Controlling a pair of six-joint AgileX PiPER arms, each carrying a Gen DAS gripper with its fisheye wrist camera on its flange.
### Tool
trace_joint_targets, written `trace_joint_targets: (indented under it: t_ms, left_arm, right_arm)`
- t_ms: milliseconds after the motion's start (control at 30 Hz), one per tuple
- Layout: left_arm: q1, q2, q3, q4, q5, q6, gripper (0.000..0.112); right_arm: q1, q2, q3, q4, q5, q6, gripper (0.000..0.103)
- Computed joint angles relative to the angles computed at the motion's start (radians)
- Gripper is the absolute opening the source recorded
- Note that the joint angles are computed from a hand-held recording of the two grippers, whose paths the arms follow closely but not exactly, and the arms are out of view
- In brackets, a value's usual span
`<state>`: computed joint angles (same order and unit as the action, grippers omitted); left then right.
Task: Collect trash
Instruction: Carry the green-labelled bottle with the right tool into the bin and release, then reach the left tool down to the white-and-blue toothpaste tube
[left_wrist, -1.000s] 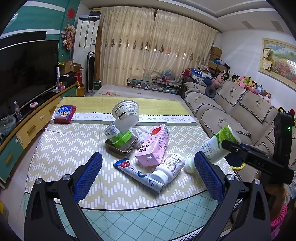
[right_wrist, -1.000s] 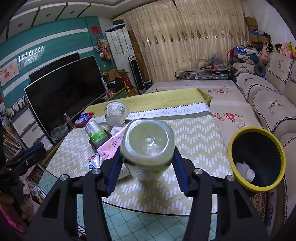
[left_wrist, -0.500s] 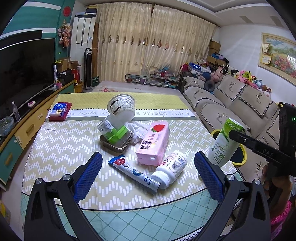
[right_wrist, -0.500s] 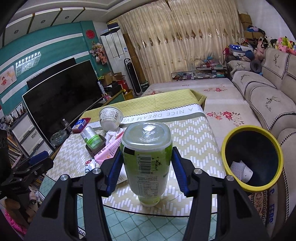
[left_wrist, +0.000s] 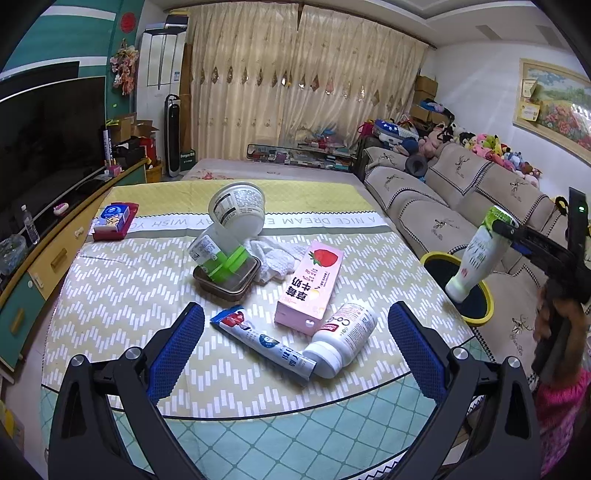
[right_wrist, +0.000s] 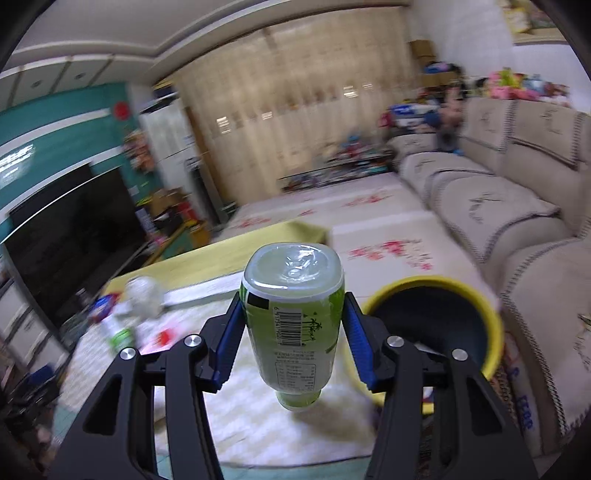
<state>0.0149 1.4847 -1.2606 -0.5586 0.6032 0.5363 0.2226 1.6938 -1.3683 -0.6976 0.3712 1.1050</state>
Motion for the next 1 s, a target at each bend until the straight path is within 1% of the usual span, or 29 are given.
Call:
trace_joint_targets:
  t_ms: [67, 167, 267, 333, 367, 400, 433, 467, 533, 633, 733, 800, 833, 867, 967, 1000]
  left_arm:
    - [-0.011, 0.001, 0.000, 0.010, -0.004, -0.005, 0.098]
    - [-0.028, 0.012, -0.010, 0.028, -0.006, -0.018, 0.098]
    - [-0.034, 0.035, -0.033, 0.036, 0.005, -0.032, 0.098]
    - [-0.035, 0.046, -0.049, 0.048, 0.008, -0.049, 0.098]
    - [-0.035, 0.050, -0.056, 0.052, 0.010, -0.055, 0.098]
    - [-0.033, 0.055, -0.064, 0.048, 0.012, -0.050, 0.098]
    - [-0.030, 0.059, -0.069, 0.043, 0.013, -0.045, 0.098]
    - [-0.026, 0.062, -0.075, 0.040, 0.015, -0.043, 0.098]
    - [-0.015, 0.072, -0.089, 0.031, 0.024, -0.038, 0.098]
    - [-0.001, 0.085, -0.104, 0.006, 0.037, -0.013, 0.098]
    - [-0.013, 0.082, -0.092, -0.020, 0.039, 0.060, 0.093]
    - [-0.040, 0.074, -0.075, 0.003, 0.029, 0.084, 0.088]
    - [-0.052, 0.076, -0.073, 0.032, 0.029, 0.061, 0.085]
    - [-0.060, 0.085, -0.081, 0.058, 0.037, 0.032, 0.079]
    - [-0.059, 0.138, -0.124, 0.142, 0.070, -0.106, 0.067]
    - [-0.056, 0.153, -0.137, 0.168, 0.074, -0.152, 0.064]
  right_arm:
    - [-0.037, 0.025, -0.004, -0.044, 0.007, 0.046, 0.050]
    - [-0.089, 0.100, -0.048, -0.061, 0.044, 0.059, 0.050]
    - [-0.124, 0.171, -0.079, -0.099, 0.059, 0.086, 0.050]
    - [-0.140, 0.219, -0.104, -0.098, 0.071, 0.079, 0.051]
    - [-0.149, 0.235, -0.105, -0.094, 0.064, 0.082, 0.051]
    - [-0.152, 0.244, -0.100, -0.116, 0.057, 0.110, 0.053]
    - [-0.150, 0.249, -0.094, -0.152, 0.059, 0.147, 0.061]
    - [-0.147, 0.249, -0.080, -0.205, 0.061, 0.199, 0.064]
    - [-0.134, 0.257, -0.073, -0.254, 0.075, 0.245, 0.064]
    - [-0.125, 0.259, -0.058, -0.271, 0.072, 0.264, 0.064]
    - [-0.103, 0.244, -0.041, -0.278, 0.085, 0.273, 0.064]
    - [-0.098, 0.242, -0.037, -0.270, 0.084, 0.272, 0.064]
    - [-0.092, 0.238, -0.028, -0.276, 0.083, 0.280, 0.064]
    - [-0.087, 0.234, -0.020, -0.285, 0.082, 0.290, 0.064]
    - [-0.073, 0.228, -0.005, -0.292, 0.078, 0.301, 0.064]
    - [-0.070, 0.228, -0.003, -0.290, 0.078, 0.301, 0.064]
